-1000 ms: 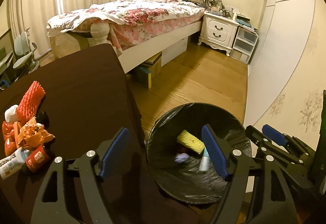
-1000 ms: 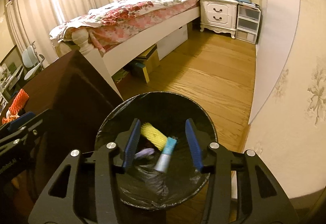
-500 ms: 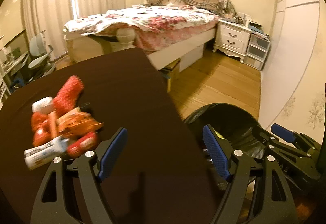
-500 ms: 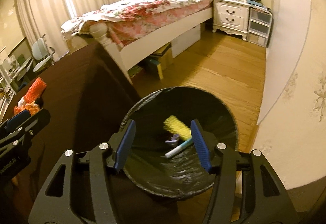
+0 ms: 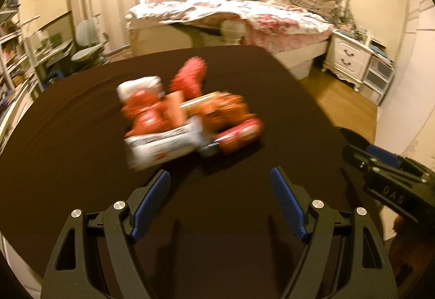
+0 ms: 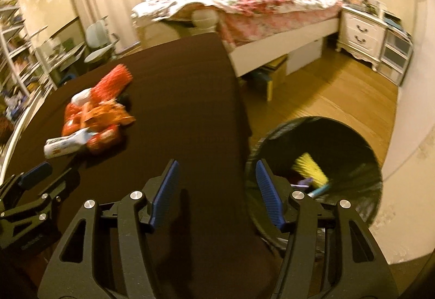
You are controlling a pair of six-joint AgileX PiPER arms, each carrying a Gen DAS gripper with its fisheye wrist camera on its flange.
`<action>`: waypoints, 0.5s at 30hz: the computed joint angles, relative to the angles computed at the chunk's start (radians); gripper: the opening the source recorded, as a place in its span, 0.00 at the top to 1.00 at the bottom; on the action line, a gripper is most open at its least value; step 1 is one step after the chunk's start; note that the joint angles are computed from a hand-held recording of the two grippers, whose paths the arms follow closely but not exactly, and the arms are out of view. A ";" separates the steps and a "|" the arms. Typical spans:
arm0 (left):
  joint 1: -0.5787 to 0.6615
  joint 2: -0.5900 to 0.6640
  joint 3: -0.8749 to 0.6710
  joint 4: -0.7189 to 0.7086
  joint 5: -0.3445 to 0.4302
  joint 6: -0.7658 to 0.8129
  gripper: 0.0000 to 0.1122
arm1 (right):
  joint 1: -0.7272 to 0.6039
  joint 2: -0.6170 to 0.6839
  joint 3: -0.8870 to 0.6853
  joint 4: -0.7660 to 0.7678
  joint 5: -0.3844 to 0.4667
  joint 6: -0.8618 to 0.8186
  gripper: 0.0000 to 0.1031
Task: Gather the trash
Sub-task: 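Move both tools back over the table toward the trash pile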
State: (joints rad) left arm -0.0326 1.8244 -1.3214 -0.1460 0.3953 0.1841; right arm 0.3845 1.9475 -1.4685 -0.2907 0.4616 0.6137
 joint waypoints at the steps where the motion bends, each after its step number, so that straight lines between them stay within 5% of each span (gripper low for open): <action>1: 0.018 -0.005 0.010 -0.003 -0.002 0.004 0.32 | 0.012 0.010 -0.019 0.006 0.010 -0.011 0.44; 15: 0.202 -0.003 0.034 -0.011 -0.017 -0.009 0.32 | 0.107 0.240 -0.454 0.140 0.201 -0.134 0.39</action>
